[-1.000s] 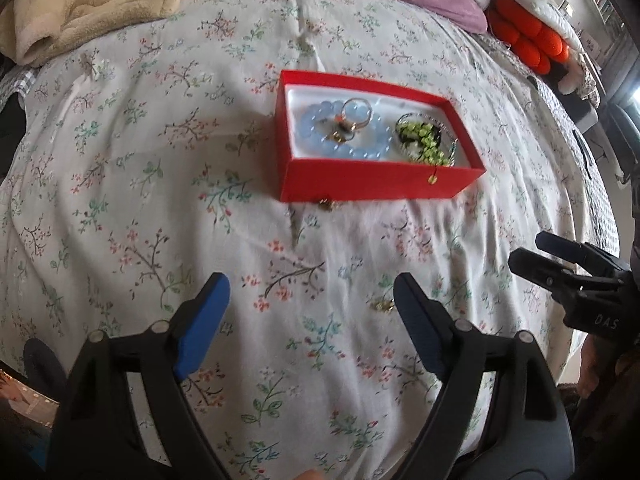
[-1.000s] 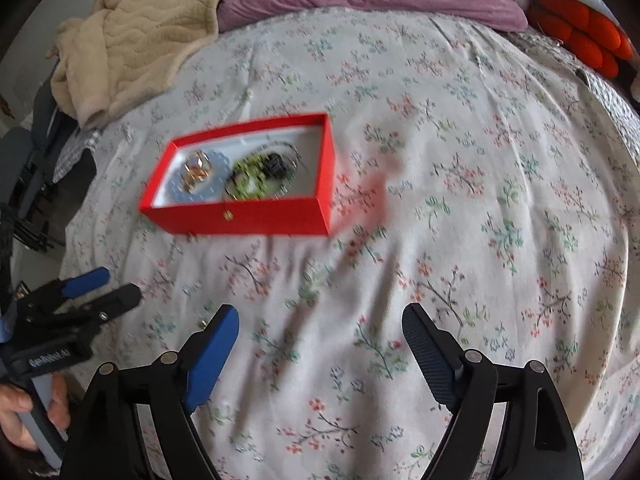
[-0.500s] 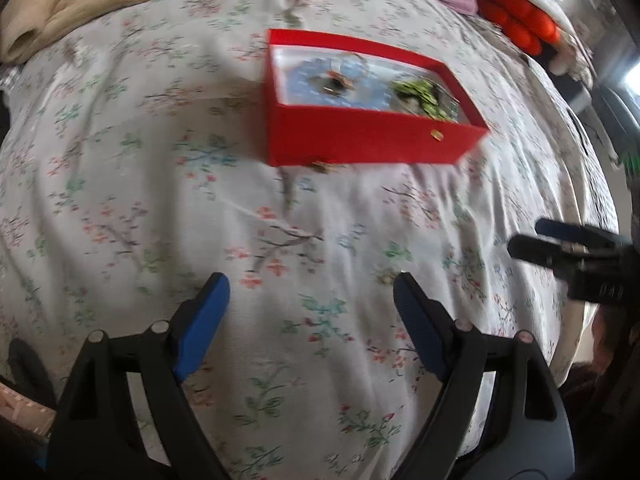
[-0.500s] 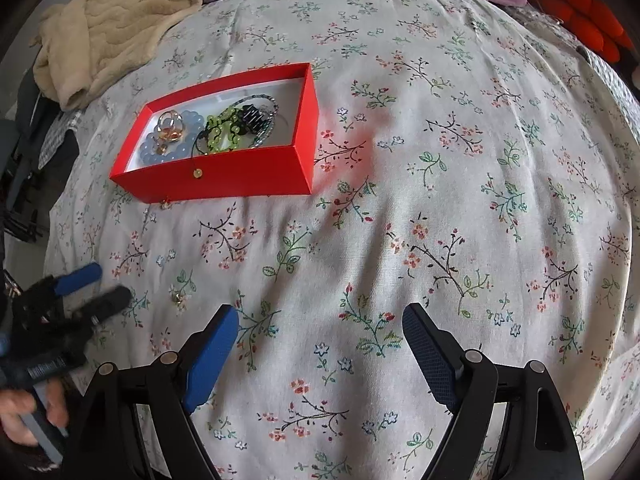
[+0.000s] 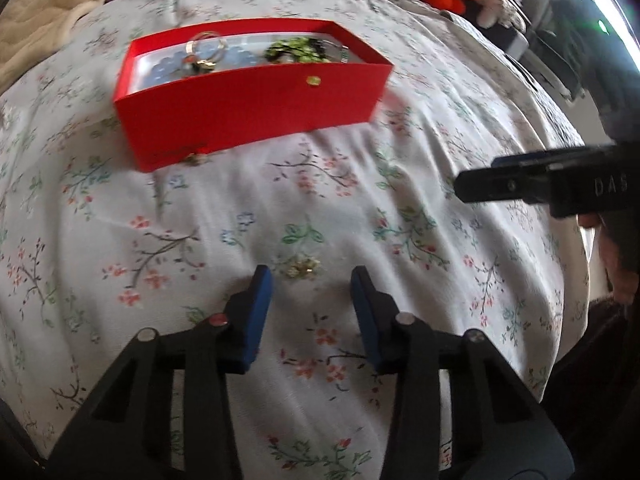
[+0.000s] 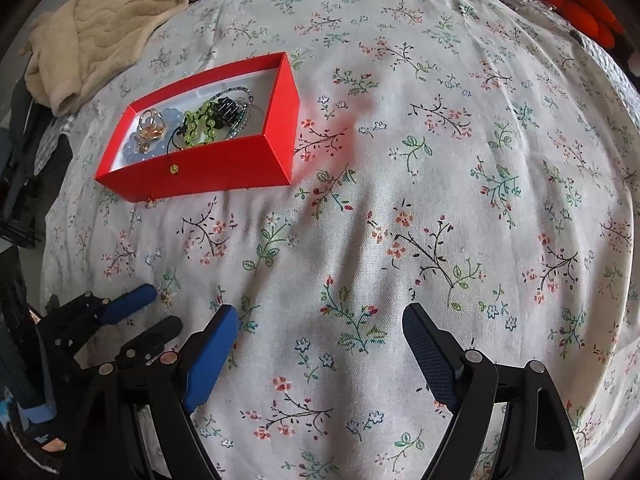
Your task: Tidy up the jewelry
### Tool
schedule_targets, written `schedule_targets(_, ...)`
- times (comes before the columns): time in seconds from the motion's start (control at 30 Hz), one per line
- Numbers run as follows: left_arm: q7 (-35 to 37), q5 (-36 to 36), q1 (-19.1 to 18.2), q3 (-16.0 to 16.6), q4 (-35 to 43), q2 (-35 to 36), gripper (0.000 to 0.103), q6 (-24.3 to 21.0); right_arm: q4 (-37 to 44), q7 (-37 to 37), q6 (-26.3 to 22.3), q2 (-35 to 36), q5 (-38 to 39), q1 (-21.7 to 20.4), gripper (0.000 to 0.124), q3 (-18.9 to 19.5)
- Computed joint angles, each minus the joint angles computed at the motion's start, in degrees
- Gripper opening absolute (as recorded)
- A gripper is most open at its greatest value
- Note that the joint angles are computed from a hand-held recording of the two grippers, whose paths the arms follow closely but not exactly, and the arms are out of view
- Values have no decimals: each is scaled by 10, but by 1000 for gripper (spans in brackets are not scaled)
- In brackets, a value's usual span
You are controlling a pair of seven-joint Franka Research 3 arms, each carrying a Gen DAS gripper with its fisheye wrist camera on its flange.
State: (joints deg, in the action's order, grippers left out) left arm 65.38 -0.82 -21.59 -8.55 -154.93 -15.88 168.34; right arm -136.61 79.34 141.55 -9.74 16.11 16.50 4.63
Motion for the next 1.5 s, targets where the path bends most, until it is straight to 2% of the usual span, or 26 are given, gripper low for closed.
schedule_targets(0.2, -38, 63, 34, -33, 10, 12, 31, 0, 1, -3, -4, 1, -2, -1, 85, -1)
schedule_targets(0.43, -83, 132, 57, -53, 18, 13, 9, -17, -1, 0, -4, -1, -4, -1, 85, 1)
schedule_targets(0.53, -90, 150, 57, -54, 20, 9, 8, -25, 0, 5, -4, 0, -6, 0, 85, 2)
schedule_targets(0.7, -82, 140, 47, -40, 15, -8, 4, -38, 5, 8, 1, 4, -5, 4, 85, 4)
schedule_targets(1.0, -92, 140, 69, -27, -15, -63, 4, -54, 13, 18, 29, 20, 3, 22, 85, 15)
schedule_targets(1.33, -111, 158, 110, -14, -38, -116, 4, -102, 11, 33, 126, 51, 38, 64, 85, 36)
schedule_targets(1.5, -109, 149, 119, -3, -47, -129, 4, -118, 13, 79, 188, 75, 13, 85, 85, 51)
